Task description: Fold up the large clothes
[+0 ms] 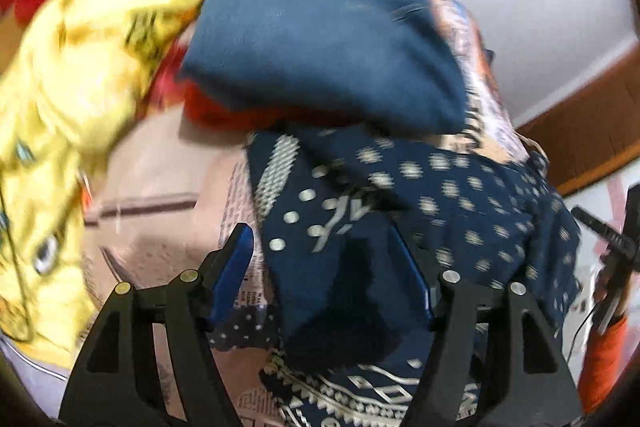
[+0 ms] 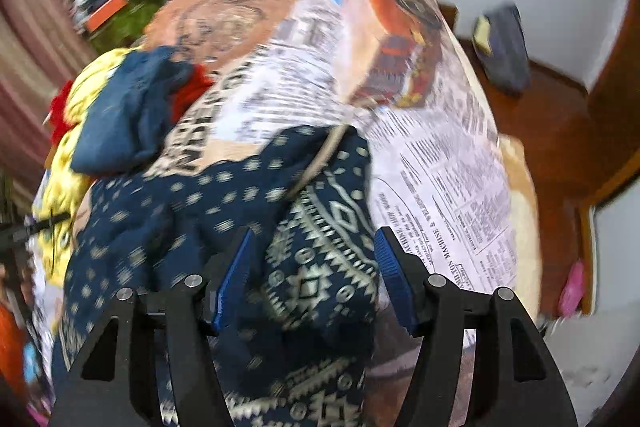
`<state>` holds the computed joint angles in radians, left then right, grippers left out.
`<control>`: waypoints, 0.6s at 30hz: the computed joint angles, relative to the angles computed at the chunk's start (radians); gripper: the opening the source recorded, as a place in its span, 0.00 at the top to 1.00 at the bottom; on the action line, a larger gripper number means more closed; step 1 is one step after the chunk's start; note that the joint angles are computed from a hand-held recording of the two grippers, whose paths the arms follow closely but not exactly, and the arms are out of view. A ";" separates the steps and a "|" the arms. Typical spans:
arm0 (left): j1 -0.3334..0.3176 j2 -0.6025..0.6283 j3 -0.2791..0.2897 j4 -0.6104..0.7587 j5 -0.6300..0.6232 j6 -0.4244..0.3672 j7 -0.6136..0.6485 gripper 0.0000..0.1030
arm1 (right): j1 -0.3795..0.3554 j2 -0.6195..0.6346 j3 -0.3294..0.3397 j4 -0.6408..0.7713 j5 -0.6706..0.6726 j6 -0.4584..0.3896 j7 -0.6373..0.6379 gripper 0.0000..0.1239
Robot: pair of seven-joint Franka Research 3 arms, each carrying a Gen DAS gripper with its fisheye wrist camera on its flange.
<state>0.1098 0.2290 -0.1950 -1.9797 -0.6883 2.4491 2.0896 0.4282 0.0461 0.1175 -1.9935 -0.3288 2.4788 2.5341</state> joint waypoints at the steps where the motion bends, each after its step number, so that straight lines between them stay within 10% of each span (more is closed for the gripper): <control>1: 0.000 0.015 0.003 0.009 0.002 -0.005 -0.021 0.34 | -0.009 0.019 -0.005 0.003 0.041 0.012 -0.023 0.53; 18: -0.019 0.181 -0.068 0.128 0.091 0.157 -0.124 0.34 | 0.005 0.215 -0.081 0.117 0.224 0.138 -0.127 0.51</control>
<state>0.0913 0.4103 -0.2626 -1.8513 -0.5978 2.6059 1.9658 0.4335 0.2612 0.0368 -1.8765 -0.1052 2.6168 2.4072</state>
